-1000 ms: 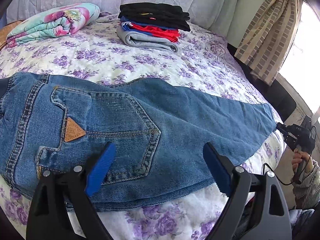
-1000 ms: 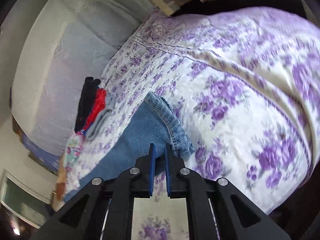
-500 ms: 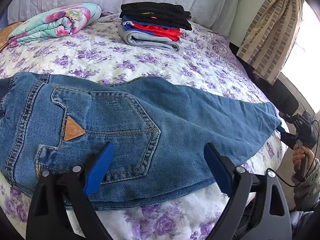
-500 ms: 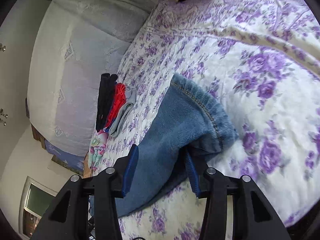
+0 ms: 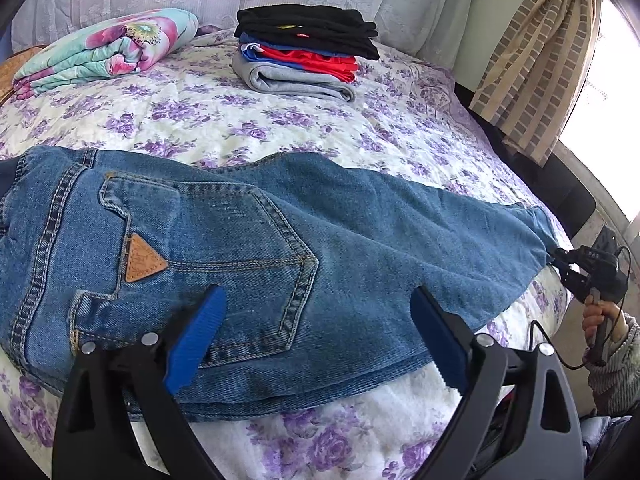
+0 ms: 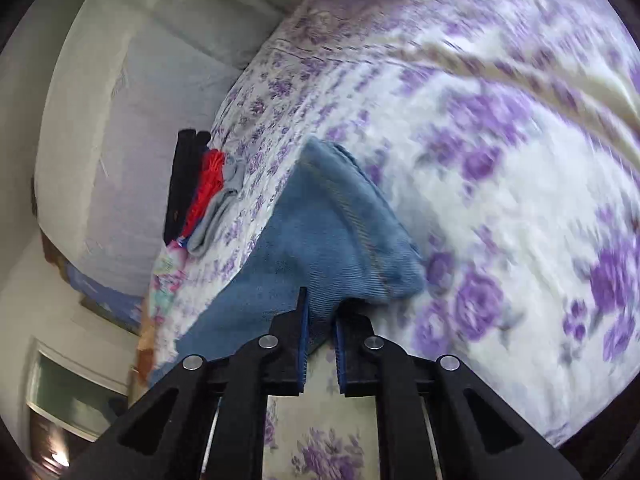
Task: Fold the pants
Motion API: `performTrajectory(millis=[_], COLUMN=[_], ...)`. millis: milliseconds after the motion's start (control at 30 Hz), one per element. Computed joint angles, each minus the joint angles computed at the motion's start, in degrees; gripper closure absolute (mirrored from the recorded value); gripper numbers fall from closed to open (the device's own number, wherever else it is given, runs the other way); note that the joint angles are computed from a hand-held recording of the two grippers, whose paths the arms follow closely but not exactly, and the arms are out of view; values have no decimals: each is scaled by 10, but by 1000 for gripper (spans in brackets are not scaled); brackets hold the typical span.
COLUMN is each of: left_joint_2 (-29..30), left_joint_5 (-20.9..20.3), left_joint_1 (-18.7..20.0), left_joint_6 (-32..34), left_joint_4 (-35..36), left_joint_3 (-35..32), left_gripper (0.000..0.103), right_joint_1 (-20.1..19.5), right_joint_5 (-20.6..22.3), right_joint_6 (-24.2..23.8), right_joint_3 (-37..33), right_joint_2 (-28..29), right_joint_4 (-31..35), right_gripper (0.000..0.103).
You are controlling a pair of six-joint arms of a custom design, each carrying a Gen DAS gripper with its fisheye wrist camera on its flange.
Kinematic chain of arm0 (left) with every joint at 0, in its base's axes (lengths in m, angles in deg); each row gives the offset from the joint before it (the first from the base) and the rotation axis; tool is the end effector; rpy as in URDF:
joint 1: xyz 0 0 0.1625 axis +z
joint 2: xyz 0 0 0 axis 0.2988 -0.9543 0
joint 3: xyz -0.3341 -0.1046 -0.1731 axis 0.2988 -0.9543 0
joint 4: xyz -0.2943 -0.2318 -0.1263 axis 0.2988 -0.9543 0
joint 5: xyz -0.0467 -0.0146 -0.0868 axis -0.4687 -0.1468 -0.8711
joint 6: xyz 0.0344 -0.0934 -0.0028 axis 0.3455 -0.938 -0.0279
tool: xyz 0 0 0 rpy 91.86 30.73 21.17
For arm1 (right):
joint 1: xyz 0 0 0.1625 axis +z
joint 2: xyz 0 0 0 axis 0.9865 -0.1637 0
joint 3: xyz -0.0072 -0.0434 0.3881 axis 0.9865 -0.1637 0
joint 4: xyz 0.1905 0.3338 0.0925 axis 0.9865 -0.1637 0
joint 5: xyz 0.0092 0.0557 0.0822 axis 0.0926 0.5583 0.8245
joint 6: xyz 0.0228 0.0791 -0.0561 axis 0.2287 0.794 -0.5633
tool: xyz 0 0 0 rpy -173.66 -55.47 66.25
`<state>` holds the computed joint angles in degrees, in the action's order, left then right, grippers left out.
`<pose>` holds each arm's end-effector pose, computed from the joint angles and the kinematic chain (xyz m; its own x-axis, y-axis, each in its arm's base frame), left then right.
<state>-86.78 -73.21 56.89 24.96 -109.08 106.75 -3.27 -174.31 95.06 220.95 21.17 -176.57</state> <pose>-0.0152 -0.6317 0.2266 -0.7901 0.4813 -0.3796 0.6049 0.7126 -0.3554 0.0414 -0.4242 0.1806 -0.9247 0.3257 -0.1969 0.3328 0.4411 -0.8335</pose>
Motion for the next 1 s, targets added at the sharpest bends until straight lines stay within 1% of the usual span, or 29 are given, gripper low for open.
performTrajectory(millis=[33, 67, 100, 133, 167, 233, 300, 367, 433, 467, 500, 533, 567, 600, 667, 733, 767, 800, 833, 867, 900, 933, 967, 1000], left_joint_2=[0, 0, 0, 0, 1, 2, 1, 0, -1, -1, 0, 0, 0, -1, -2, -3, -2, -1, -1, -2, -5, -10, -16, -21], left_joint_5=[0, 1, 2, 2, 2, 8, 14, 15, 11, 11, 12, 15, 16, 15, 11, 12, 13, 16, 18, 20, 21, 19, 9, -3], left_joint_1=[0, -1, -1, -2, -2, -4, -7, -7, -6, -5, -6, -6, -7, -7, -5, -5, -6, -7, -8, -9, -11, -13, -12, -11], left_joint_6=[-1, -2, -4, -6, -5, -2, -2, -4, -4, -3, -3, -2, -1, -2, -4, -6, -6, -5, -6, -10, -19, -29, -38, -43], left_joint_4=[2, 3, 4, 4, 1, -6, -10, -6, -4, -5, -8, -11, -11, -10, -7, -9, -13, -17, -21, -25, -28, -26, -21, -18], left_joint_3=[0, -1, -2, -2, 0, 4, 6, 6, 5, 5, 6, 7, 8, 8, 7, 8, 9, 11, 12, 15, 17, 19, 18, 17], left_gripper=[12, 12, 12, 11, 11, 10, 9, 9, 9, 9, 9, 9, 9, 9, 9, 9, 9, 9, 9, 9, 10, 10, 10, 10], right_joint_1=[-11, -10, 4, 23, 29, 23, 16, 19, 25, 29, 33, 37, 38, 44, 71, 95, 90, 71, 41, 9, 1, 6, 21, 39], right_joint_5=[24, 25, 1, -35, -48, -42, -41, -54, -65, -72, -77, -78, -63, -48, -57, -112, -132, -144, -133, -99, -82, -88, -118, -157], right_joint_6=[9, 5, 6, 11, 13, 17, 26, 21, 17, 8, -4, -19, -35, -58, -125, -174, -176, -156, -127, -109, -115, -130, -132, -129], right_joint_3=[16, 26, 30, 28, 28, 23, 1, -23, -44, -55, -65, -73, -75, -75, -81, -85, -82, -78, -71, -56, -50, -45, -41, -39], right_joint_2=[-7, -13, -17, -19, -21, -12, 9, 27, 38, 44, 49, 56, 55, 49, 37, 39, 37, 33, 31, 30, 36, 32, 32, 38], right_joint_4=[-15, -25, -33, -30, -23, -28, -37, -46, -54, -56, -57, -67, -80, -93, -100, -111, -99, -73, -48, -47, -68, -74, -104, -154], right_gripper=[79, 60, 49, 42, 42, 42, 42, 42, 36, 36, 38, 57, 72, 76, 80, 80, 80, 80, 78, 78, 78, 75, 63, 55])
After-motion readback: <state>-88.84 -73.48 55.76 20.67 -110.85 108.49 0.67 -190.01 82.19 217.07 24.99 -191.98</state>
